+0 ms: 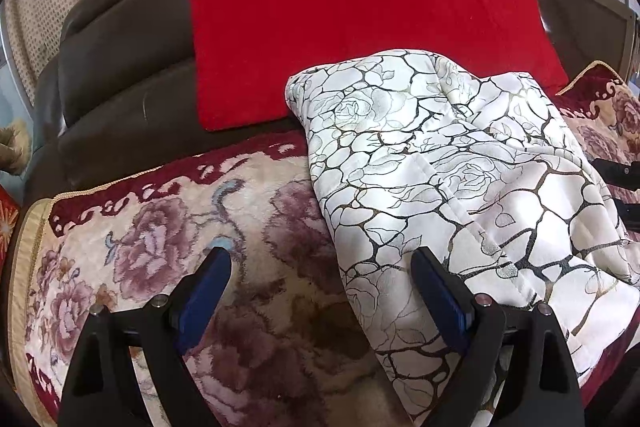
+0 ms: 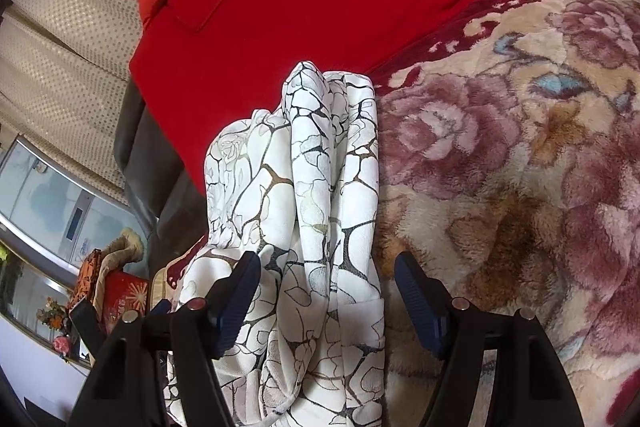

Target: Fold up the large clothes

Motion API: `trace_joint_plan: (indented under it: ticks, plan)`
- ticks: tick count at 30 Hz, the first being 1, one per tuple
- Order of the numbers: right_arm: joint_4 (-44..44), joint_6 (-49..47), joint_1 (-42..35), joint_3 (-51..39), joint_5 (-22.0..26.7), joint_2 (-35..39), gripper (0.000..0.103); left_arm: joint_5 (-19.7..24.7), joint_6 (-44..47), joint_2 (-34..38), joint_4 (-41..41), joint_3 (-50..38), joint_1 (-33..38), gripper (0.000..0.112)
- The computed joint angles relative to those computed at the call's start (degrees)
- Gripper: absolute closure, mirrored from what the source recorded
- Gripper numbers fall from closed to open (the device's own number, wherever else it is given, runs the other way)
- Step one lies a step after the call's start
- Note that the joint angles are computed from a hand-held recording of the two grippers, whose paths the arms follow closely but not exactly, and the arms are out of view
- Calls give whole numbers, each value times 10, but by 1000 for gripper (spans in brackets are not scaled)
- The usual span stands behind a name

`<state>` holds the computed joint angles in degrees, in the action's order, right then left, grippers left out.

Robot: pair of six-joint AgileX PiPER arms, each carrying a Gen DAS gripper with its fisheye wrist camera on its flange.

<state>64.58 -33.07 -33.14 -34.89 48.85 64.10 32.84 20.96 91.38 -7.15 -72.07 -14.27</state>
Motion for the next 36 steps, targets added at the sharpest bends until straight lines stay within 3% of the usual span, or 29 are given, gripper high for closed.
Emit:
trace_joint_plan:
  ticks: [3, 7, 13, 18, 25, 30, 36]
  plan:
    - [12, -16, -4, -7, 12, 15, 28, 48, 89, 16, -108, -28, 36, 21]
    - [54, -59, -33, -8, 58, 45, 27, 157, 186, 55, -240, -80, 89, 21]
    - [104, -104, -29, -16, 101, 95, 26, 205, 207, 83, -267, -109, 95, 21]
    - [118, -109, 21, -33, 74, 114, 19, 272, 197, 128, -304, -161, 111, 21]
    - [135, -125, 91, -43, 11, 125, 15, 248, 179, 127, -291, -152, 73, 21]
    - [125, -134, 127, -41, -45, 118, 23, 224, 175, 120, -280, -140, 53, 21]
    - [135, -152, 138, -33, -65, 111, 27, 223, 175, 122, -283, -141, 52, 21]
